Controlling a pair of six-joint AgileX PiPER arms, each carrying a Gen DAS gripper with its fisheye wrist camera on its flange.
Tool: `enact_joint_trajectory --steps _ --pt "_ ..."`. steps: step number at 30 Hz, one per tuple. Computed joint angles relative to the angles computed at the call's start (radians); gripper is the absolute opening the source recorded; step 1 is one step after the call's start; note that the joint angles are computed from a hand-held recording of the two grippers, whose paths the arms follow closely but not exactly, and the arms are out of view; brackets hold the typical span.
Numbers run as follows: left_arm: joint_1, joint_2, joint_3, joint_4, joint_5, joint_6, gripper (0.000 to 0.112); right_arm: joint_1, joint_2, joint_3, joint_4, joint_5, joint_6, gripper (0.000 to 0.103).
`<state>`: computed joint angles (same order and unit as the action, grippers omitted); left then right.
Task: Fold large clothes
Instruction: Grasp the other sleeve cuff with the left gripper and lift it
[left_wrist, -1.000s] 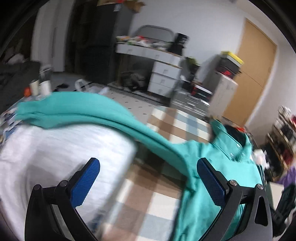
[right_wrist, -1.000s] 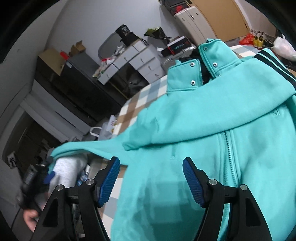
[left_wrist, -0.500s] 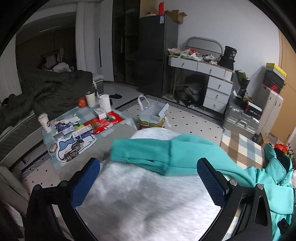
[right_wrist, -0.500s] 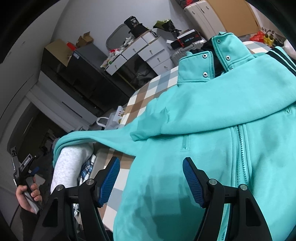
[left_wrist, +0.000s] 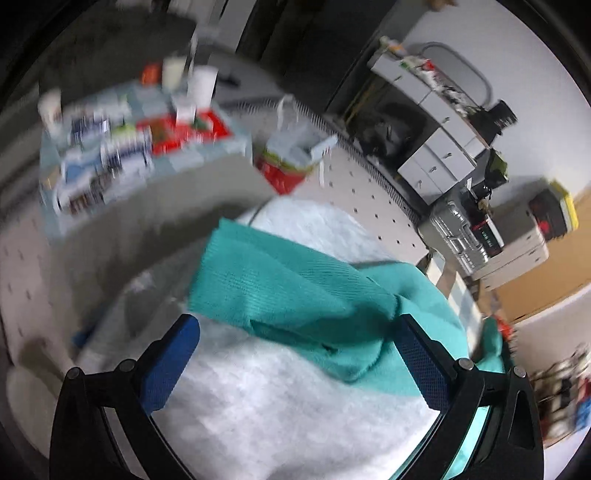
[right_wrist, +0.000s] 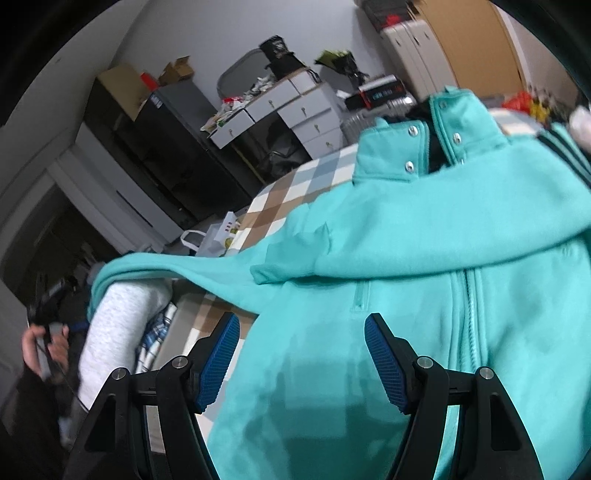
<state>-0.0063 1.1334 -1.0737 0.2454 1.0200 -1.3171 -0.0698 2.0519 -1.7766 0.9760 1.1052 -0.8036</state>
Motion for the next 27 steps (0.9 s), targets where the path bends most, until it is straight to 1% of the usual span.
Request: enact_joint_trajectory --steps 2,3,4,5,6,7,9,10,11,12,13,14,16,17,19,20,21,22,23,24,26,27 --pt "0.059 0.003 0.017 -0.092 -0.040 0.044 0.102 0.007 -0.019 0.025 0.003 -0.018 -0.038 0.071" --pt "0.077 0.004 0.024 -0.117 -0.045 0.048 0.102 0.012 -0.026 0.035 0.003 -0.023 -0.054 0.071" --pt "0.074 0.006 0.026 -0.111 -0.042 0.030 0.100 0.012 -0.029 0.040 0.003 -0.023 -0.065 0.071" --pt "0.058 0.008 0.019 -0.090 -0.032 0.008 0.093 0.016 -0.034 0.047 0.002 -0.027 -0.078 0.071" --pt "0.038 0.017 0.003 -0.061 -0.013 -0.007 0.084 0.017 -0.037 0.053 0.003 -0.027 -0.088 0.071" --pt "0.013 0.025 -0.012 -0.032 0.002 -0.023 0.078 0.019 -0.040 0.057 0.002 -0.028 -0.097 0.071" --pt "0.006 0.024 -0.023 -0.029 -0.007 -0.005 0.043 0.024 -0.042 0.063 -0.001 -0.030 -0.109 0.071" --pt "0.007 0.024 -0.027 -0.042 -0.021 0.016 0.035 0.025 -0.042 0.063 -0.004 -0.028 -0.111 0.071" --pt "0.021 0.025 -0.032 -0.053 -0.027 0.044 0.023 0.025 -0.041 0.062 -0.006 -0.026 -0.110 0.071" --pt "0.018 0.031 -0.048 -0.037 -0.018 0.058 0.010 0.026 -0.038 0.059 -0.007 -0.024 -0.108 0.071" --pt "0.005 0.031 -0.055 -0.005 -0.015 0.052 0.007 0.027 -0.036 0.057 -0.009 -0.024 -0.107 0.071" --pt "-0.040 0.015 -0.063 0.066 -0.011 0.008 0.007 0.027 -0.034 0.056 -0.010 -0.025 -0.105 0.071" --pt "-0.100 -0.021 -0.039 0.191 -0.038 -0.056 0.007 0.027 -0.035 0.056 -0.009 -0.027 -0.100 0.071" --pt "-0.121 -0.039 -0.025 0.219 -0.054 -0.068 0.007 0.025 -0.035 0.056 -0.007 -0.026 -0.100 0.071" --pt "-0.086 -0.059 0.022 0.168 -0.102 -0.058 0.008 0.020 -0.036 0.057 0.001 -0.020 -0.103 0.071" --pt "-0.048 -0.070 0.049 0.116 -0.131 -0.036 0.012 0.017 -0.036 0.056 0.005 -0.018 -0.104 0.071" --pt "0.004 -0.071 0.067 0.041 -0.151 0.001 0.025 0.015 -0.035 0.054 0.008 -0.014 -0.104 0.071" --pt "0.047 -0.076 0.094 -0.026 -0.171 0.025 0.035 0.014 -0.035 0.053 0.010 -0.012 -0.104 0.071" --pt "0.077 -0.080 0.117 -0.076 -0.197 0.042 0.053 0.014 -0.035 0.053 0.010 -0.011 -0.104 0.071" --pt "0.109 -0.082 0.141 -0.131 -0.219 0.053 0.067 0.014 -0.034 0.051 0.010 -0.009 -0.102 0.071" --pt "0.150 -0.074 0.164 -0.192 -0.251 0.061 0.071 0.016 -0.031 0.047 0.006 -0.005 -0.098 0.071" --pt "0.142 -0.065 0.152 -0.175 -0.248 0.040 0.071 0.019 -0.031 0.047 0.004 -0.005 -0.098 0.071"
